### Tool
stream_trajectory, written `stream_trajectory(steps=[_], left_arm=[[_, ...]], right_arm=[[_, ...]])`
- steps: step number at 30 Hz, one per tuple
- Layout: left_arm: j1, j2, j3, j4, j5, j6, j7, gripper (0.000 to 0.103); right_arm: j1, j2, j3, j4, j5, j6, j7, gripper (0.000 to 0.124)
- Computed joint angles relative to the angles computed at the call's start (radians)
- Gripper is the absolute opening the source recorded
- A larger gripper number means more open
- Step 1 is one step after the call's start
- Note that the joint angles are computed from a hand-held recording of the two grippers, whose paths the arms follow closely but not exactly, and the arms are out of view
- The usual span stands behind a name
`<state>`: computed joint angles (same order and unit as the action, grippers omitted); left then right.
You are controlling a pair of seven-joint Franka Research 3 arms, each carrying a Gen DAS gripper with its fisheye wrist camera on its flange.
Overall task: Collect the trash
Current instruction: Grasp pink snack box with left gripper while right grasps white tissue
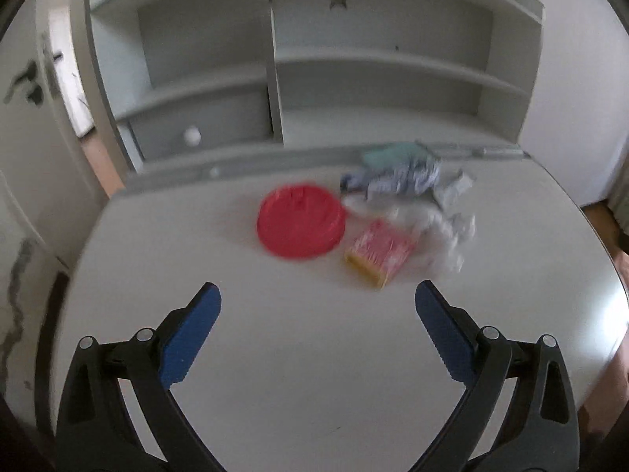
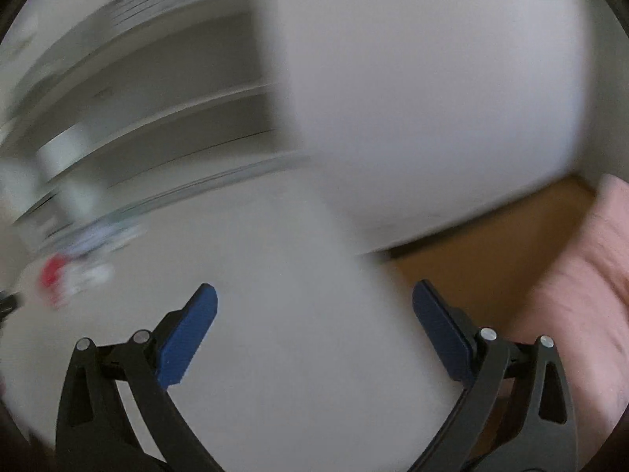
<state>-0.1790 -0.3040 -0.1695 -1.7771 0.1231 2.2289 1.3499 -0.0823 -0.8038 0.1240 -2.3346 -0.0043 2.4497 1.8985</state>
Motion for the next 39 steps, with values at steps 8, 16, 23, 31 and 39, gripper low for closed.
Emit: stream_trajectory(steps=[8,16,23,31,39], left_arm=[[-0.035,0.11,0.017,0.056,-0.124,-0.012,0.184,0.08],[-0.021,0.217,0.006,0.172,-0.207,-0.041,0.356,0.078],[-0.005,0.274,-0.006,0.233,-0.294,-0.084,0.48,0.065],[0.004,0.294,-0.019,0.248,-0.289,-0.069,0.557,0.047],[0.01,0.267,-0.013,0.208,-0.292,-0.04,0.523,0.042]], right_arm=[[0.177,0.241,0.042,0.178,0.062,0.003,-0.063,0.096],[0.277,0.356,0.017,0.289,0.129,-0.031,-0.122,0.09],[0.322,0.5,0.013,0.444,0.131,-0.096,-0.146,0.075],[0.371,0.63,-0.021,0.564,0.234,-0.156,-0.189,0.054],[0.381,0.661,-0.012,0.59,0.175,-0.143,-0.17,0.038]])
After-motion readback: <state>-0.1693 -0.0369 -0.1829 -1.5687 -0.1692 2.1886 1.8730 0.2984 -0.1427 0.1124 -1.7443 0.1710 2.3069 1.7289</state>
